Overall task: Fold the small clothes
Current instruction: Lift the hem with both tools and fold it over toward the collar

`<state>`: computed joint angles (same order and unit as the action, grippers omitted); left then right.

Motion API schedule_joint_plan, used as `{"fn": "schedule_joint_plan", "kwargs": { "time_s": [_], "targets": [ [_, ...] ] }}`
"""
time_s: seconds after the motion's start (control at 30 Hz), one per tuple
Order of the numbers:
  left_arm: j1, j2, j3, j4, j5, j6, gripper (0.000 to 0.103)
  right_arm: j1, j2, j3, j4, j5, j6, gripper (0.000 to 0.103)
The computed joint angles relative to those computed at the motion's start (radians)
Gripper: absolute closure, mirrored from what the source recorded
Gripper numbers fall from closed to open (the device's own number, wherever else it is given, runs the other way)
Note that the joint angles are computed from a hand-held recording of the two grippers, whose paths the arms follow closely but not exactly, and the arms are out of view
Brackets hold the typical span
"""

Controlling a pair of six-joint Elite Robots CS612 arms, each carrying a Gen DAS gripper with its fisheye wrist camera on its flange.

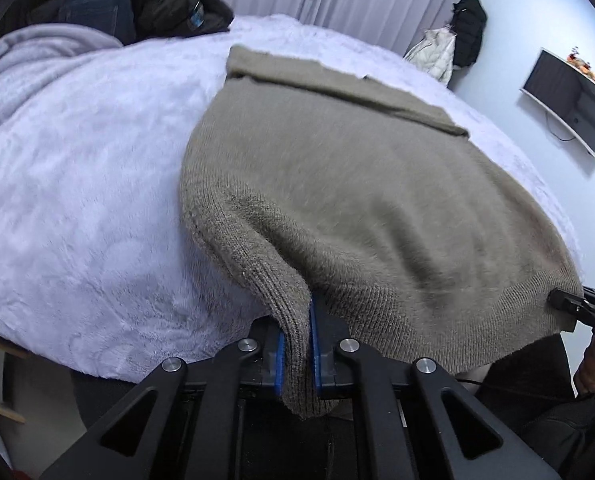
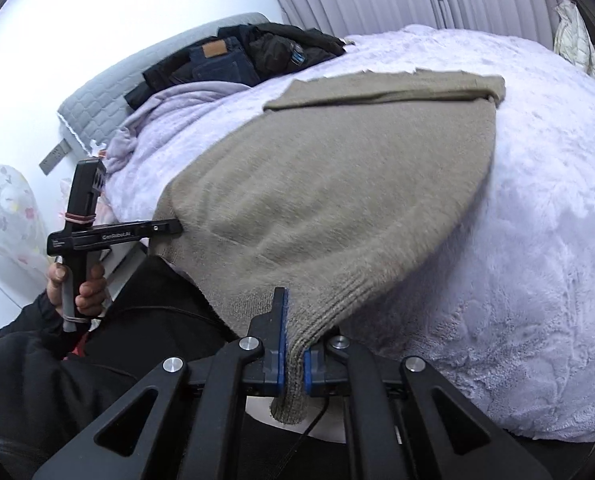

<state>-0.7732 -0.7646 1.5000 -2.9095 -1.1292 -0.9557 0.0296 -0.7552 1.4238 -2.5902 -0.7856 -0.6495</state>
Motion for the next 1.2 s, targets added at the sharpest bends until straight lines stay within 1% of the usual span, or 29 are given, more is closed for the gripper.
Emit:
{"fn": "schedule_joint_plan", "kwargs": {
  "time_s": [0.17, 0.23, 0.33, 0.4, 0.5, 0.6, 0.7, 0.87, 0.97, 1.1, 1.2],
  "targets": [
    [-0.005, -0.01, 0.023, -0.11, 0.025, 0.07, 0.093, -0.011, -0.004, -0.002, -0.011, 0.04, 0.024, 0.097],
    [0.001, -0.009, 0.024, -0.138, 0.008, 0.066, 0.093, -0.019, 0.002, -0.013, -0.007, 0.06, 0.051, 0.097],
    [0.017, -0.004, 0.013, -0.152, -0.029, 0.048, 0.093, -0.03, 0.008, -0.023, -0.001, 0.097, 0.07, 0.097],
    [0.025, 0.001, 0.007, -0.181, -0.045, 0.038, 0.093, -0.032, 0.01, -0.028, -0.006, 0.117, 0.082, 0.097],
    [0.033, 0.003, -0.001, -0.234, -0.034, 0.033, 0.093, -0.035, 0.012, -0.038, -0.024, 0.147, 0.098, 0.097],
    [0.04, 0.002, -0.009, -0.268, -0.011, 0.023, 0.093, -0.034, 0.023, -0.066, -0.067, 0.175, 0.151, 0.097],
    [0.05, 0.003, -0.014, -0.289, -0.016, 0.013, 0.093, -0.035, 0.042, -0.105, -0.094, 0.196, 0.21, 0.097],
    [0.064, 0.014, -0.052, -0.271, -0.019, 0.018, 0.093, -0.027, 0.08, -0.183, -0.125, 0.203, 0.309, 0.097],
    [0.081, 0.027, -0.086, -0.256, -0.039, 0.015, 0.093, -0.019, 0.101, -0.227, -0.139, 0.195, 0.355, 0.097],
    [0.104, 0.047, -0.135, -0.225, -0.072, 0.014, 0.093, -0.013, 0.131, -0.29, -0.123, 0.178, 0.393, 0.097],
    [0.12, 0.064, -0.185, -0.181, -0.089, 0.034, 0.093, -0.007, 0.156, -0.342, -0.11, 0.161, 0.417, 0.097]
  ]
}}
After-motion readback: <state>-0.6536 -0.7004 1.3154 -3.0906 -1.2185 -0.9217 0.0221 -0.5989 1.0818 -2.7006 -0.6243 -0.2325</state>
